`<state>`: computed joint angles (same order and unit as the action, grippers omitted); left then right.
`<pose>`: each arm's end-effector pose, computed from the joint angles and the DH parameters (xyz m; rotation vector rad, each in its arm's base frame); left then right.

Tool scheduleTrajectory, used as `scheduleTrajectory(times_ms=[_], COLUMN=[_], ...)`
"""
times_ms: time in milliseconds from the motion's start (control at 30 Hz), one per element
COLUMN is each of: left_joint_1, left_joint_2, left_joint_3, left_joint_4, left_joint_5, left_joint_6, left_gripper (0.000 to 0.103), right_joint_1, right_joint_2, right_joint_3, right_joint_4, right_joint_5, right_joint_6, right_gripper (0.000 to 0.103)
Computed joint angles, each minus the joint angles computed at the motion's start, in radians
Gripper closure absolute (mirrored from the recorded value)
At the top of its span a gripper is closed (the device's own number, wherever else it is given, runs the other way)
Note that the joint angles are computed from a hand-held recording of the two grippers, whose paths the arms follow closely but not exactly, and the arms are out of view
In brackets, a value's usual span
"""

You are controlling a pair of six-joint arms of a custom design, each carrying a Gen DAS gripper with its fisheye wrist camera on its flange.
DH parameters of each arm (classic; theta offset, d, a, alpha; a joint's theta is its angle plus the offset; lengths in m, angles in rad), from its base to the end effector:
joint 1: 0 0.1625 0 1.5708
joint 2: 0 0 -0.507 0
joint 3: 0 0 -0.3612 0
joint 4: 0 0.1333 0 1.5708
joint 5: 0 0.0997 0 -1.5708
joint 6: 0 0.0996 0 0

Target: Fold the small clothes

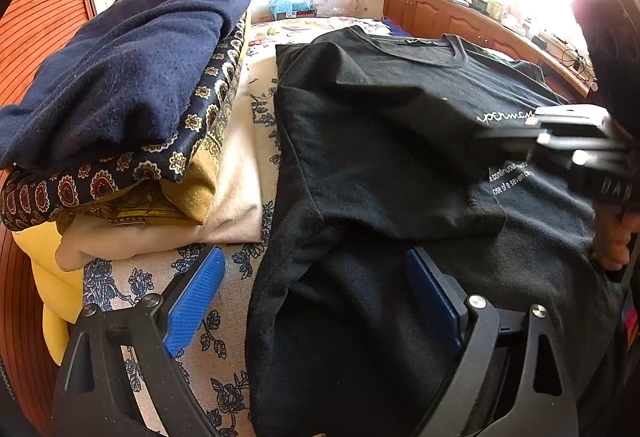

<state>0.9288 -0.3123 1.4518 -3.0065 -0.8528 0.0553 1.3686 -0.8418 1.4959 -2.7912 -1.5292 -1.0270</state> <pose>-0.2903 -0.7203 -0.0525 0.7130 2.3658 -0.6200 -0.0184 -0.7740 0.2904 1.1240 -2.5275 0.6907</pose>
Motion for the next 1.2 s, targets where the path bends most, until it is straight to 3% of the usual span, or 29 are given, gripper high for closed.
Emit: scheduleTrajectory(times_ms=[233,400,500,667,900,967,1133,1200], left_joint_1=[0.0,0.0,0.0,0.0,-0.002,-0.014,-0.048,-0.059], left_joint_2=[-0.001,0.0,-0.001,-0.001,-0.002,-0.004,-0.026,-0.022], left_joint_3=[0.0,-0.001,0.0,0.0,0.002,0.026,0.078,0.075], left_joint_4=[0.001,0.002,0.003,0.003,0.0,-0.066,-0.195,-0.207], left_joint_5=[0.0,0.0,0.0,0.0,0.011,0.029,-0.047,-0.078], left_joint_6=[-0.001,-0.001,-0.002,-0.002,0.0,0.014,0.032,0.045], left_gripper=[0.011,0.011,0.011,0.011,0.012,0.013,0.018,0.023], right_joint_1=[-0.013,-0.007,-0.001,-0.005,-0.021,-0.038,-0.087,-0.102], right_joint_2=[-0.01,0.026,0.026,0.013,-0.04,-0.072,-0.14,-0.158], right_joint_3=[-0.032,-0.09,-0.076,-0.031,0.035,0.081,0.183,0.214], right_joint_4=[-0.05,-0.1,-0.136,-0.197,-0.248,-0.27,-0.332,-0.366], right_joint_5=[0.016,-0.079,-0.131,-0.124,-0.099,-0.081,-0.058,-0.064], right_joint_6=[0.046,0.093,0.08,0.072,0.031,0.015,-0.008,-0.007], right_gripper=[0.097,0.097,0.096,0.049,0.046,0.045,0.031,0.03])
